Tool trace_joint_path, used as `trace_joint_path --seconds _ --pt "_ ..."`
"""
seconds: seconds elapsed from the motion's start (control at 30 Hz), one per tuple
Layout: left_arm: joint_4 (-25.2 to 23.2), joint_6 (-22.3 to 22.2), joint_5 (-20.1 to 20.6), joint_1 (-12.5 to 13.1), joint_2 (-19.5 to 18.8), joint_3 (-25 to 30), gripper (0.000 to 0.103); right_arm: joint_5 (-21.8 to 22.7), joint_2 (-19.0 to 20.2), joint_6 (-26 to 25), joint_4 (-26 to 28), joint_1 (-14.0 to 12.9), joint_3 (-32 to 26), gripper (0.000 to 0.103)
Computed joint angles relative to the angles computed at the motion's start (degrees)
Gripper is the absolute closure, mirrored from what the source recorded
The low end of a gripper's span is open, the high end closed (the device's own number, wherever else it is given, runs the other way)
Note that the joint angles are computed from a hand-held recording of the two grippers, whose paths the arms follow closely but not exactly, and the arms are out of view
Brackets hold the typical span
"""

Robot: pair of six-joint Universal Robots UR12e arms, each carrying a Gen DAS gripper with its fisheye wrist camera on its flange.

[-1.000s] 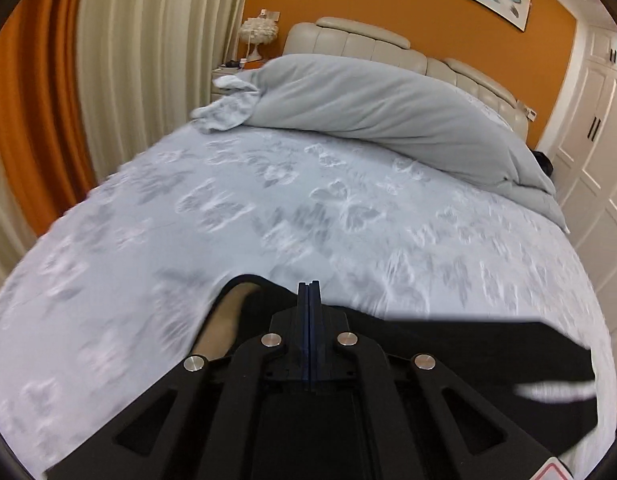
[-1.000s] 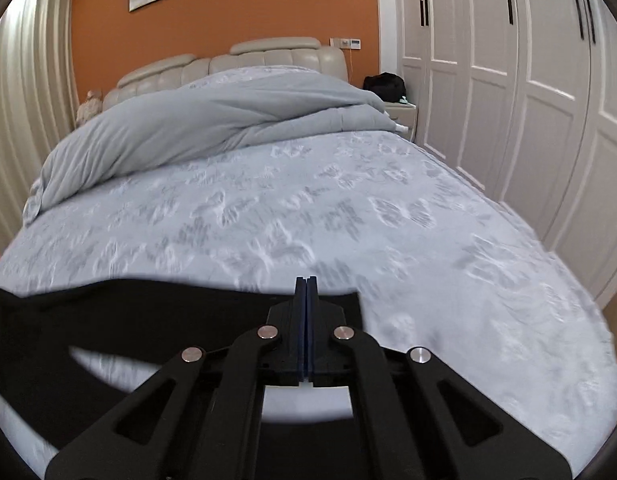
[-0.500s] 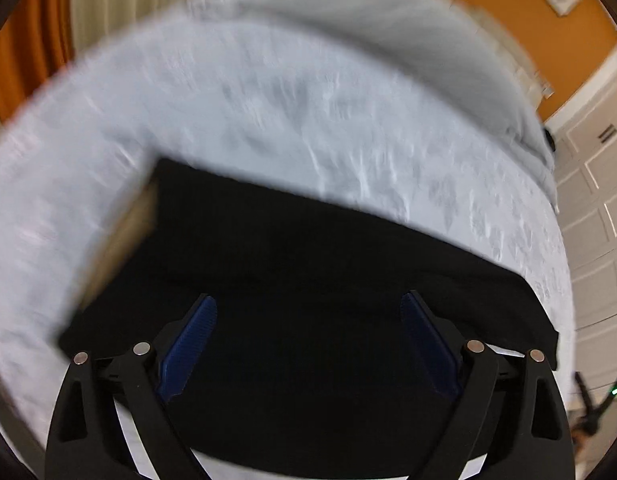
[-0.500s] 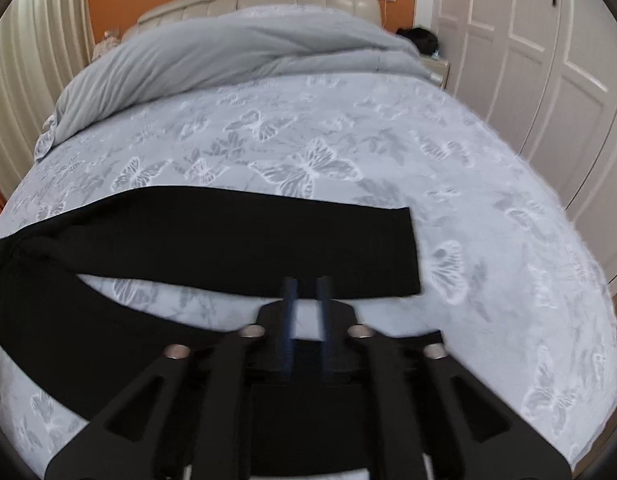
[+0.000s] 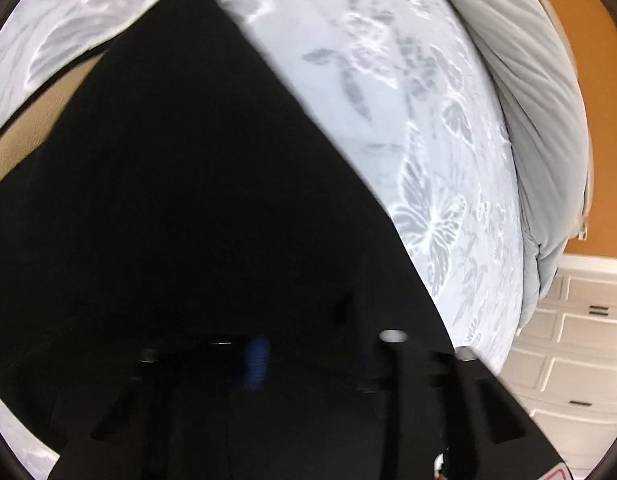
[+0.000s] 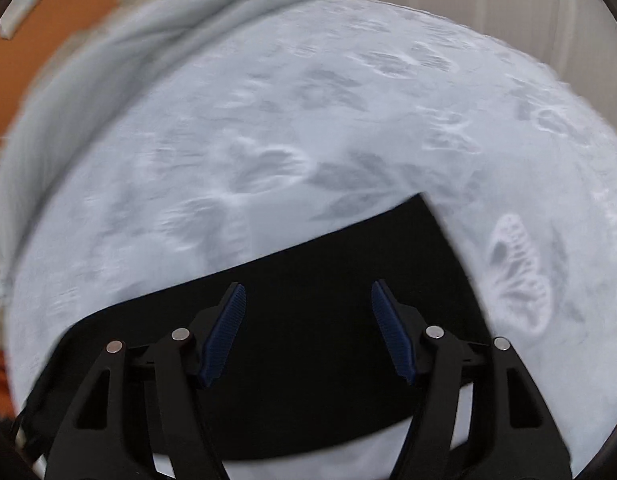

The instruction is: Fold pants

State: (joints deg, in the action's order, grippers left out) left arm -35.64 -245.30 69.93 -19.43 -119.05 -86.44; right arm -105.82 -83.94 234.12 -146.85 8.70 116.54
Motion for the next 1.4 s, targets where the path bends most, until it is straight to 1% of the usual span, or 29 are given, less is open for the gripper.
trace_joint_path --seconds 0.03,0.07,0.13,0.17,0.23,0.27,0.33,0.37,0.4,0.43,0.47,0.53,0.63,0.73,0.83,0.9,0.93,0.97,1.03,1.07,1.1,1.17,1.2,1.23,1.27,1.3,1.33,1.37,1.4 --pt "1.8 -0.8 -1.0 0.2 0.2 -0.8 0.088 -0.3 0.0 2.1 0.8 -0.4 0.1 0.04" --pt "3.2 -1.2 -2.0 0.5 0.5 -1.6 0.09 -0.5 -0.3 3.9 -0.2 -0.6 0.7 0.04" --pt "6.2 -1.3 -3.4 0.8 1.1 -3.0 0.093 -1.5 -1.7 6.7 -5.3 -1.0 3.4 0.04" --pt "6.6 0.0 -4.1 0.9 1.3 -3.1 0.093 -2.5 -2.5 7.1 -6.6 -1.2 4.4 0.04" --pt "6.9 1.1 -5.0 1.1 1.3 -3.1 0.094 -4.6 -3.4 6.8 -5.3 -1.9 5.2 0.038" --pt "7.1 1.2 -5.5 1.2 1.3 -3.2 0.094 -4.7 -3.5 6.2 -4.9 -2.3 5.3 0.034" --pt "7.2 2.4 -5.7 1.2 1.1 -3.0 0.094 -3.1 -3.2 4.2 -2.9 -3.4 5.0 0.034" --pt "7.0 2.8 -5.6 1.1 1.1 -2.8 0.094 -1.7 -2.5 1.4 -2.7 -3.9 4.8 0.052" --pt "7.0 3.0 -5.5 1.1 1.2 -2.9 0.094 -2.6 -1.7 -1.1 -2.0 -3.5 4.3 0.062" --pt "6.8 3.2 -5.5 1.0 1.3 -2.9 0.094 -4.7 -1.1 -2.9 -2.1 -2.8 3.8 0.092" --pt "6.6 3.6 -5.4 1.0 1.2 -2.6 0.094 -5.1 -0.8 -5.6 -3.6 -2.3 3.6 0.096" --pt "6.2 4.9 -5.9 1.1 1.6 -2.5 0.097 -5.9 -1.4 -7.4 -6.1 -1.5 3.8 0.097" --pt "8.2 7.2 -7.1 1.8 3.3 -3.9 0.099 -8.4 -3.8 -12.7 -11.7 0.4 5.0 0.097" --pt "10.0 11.1 -7.5 1.7 5.8 -5.9 0.101 -8.6 -8.4 -17.6 -17.3 2.2 8.0 0.097" --pt "11.1 14.6 -10.1 2.1 9.6 -10.3 0.101 -9.2 -12.8 -21.9 -18.7 4.4 11.1 0.097" --pt "11.9 16.2 -11.3 2.6 12.1 -13.4 0.101 -11.2 -15.9 -22.8 -16.4 6.5 13.5 0.097" --pt "11.6 17.6 -10.9 2.8 13.7 -15.4 0.101 -11.6 -17.1 -22.3 -14.6 7.0 14.5 0.096" --pt "10.6 18.7 -10.0 2.8 14.7 -16.5 0.101 -11.7 -17.7 -21.8 -13.1 7.3 15.1 0.096" --pt "6.5 22.4 -8.0 3.3 16.9 -19.3 0.1 -9.2 -19.1 -20.4 -9.1 7.0 16.9 0.094" --pt "3.9 24.8 -7.5 3.5 17.2 -19.8 0.1 -7.4 -19.8 -19.2 -6.1 6.9 17.7 0.089" --pt "1.7 26.8 -6.2 3.6 17.8 -20.9 0.099 -7.5 -20.1 -17.3 -3.3 7.4 18.0 0.085" --pt "1.8 27.4 -2.9 3.3 18.3 -22.0 0.097 -9.7 -20.8 -13.0 -0.9 9.2 18.5 0.072" --pt "2.2 27.5 -1.7 3.1 18.7 -22.2 0.093 -10.8 -21.4 -10.8 -0.8 10.3 18.7 0.067" --pt "3.6 27.3 -0.7 2.7 19.2 -22.6 0.083 -11.6 -22.0 -8.9 -1.0 11.2 18.9 0.058" --pt "5.1 27.0 -0.5 2.4 19.3 -22.7 0.074 -13.0 -23.0 -5.7 -1.4 12.9 18.9 0.053" --pt "7.1 25.4 -0.7 2.1 19.4 -22.9 0.05 -13.5 -23.7 -3.7 -2.1 13.9 18.9 0.052" --pt "8.8 23.4 -0.5 1.9 19.4 -23.0 0.03 -12.9 -24.4 -1.6 -4.8 15.4 19.1 0.05" --pt "9.7 21.8 0.2 1.5 19.6 -23.1 0.025 -11.3 -24.9 -1.0 -7.3 15.8 19.6 0.046" --pt "10.5 19.9 1.4 0.8 19.2 -22.9 0.023 -8.4 -25.1 0.3 -10.7 16.2 20.0 0.045"
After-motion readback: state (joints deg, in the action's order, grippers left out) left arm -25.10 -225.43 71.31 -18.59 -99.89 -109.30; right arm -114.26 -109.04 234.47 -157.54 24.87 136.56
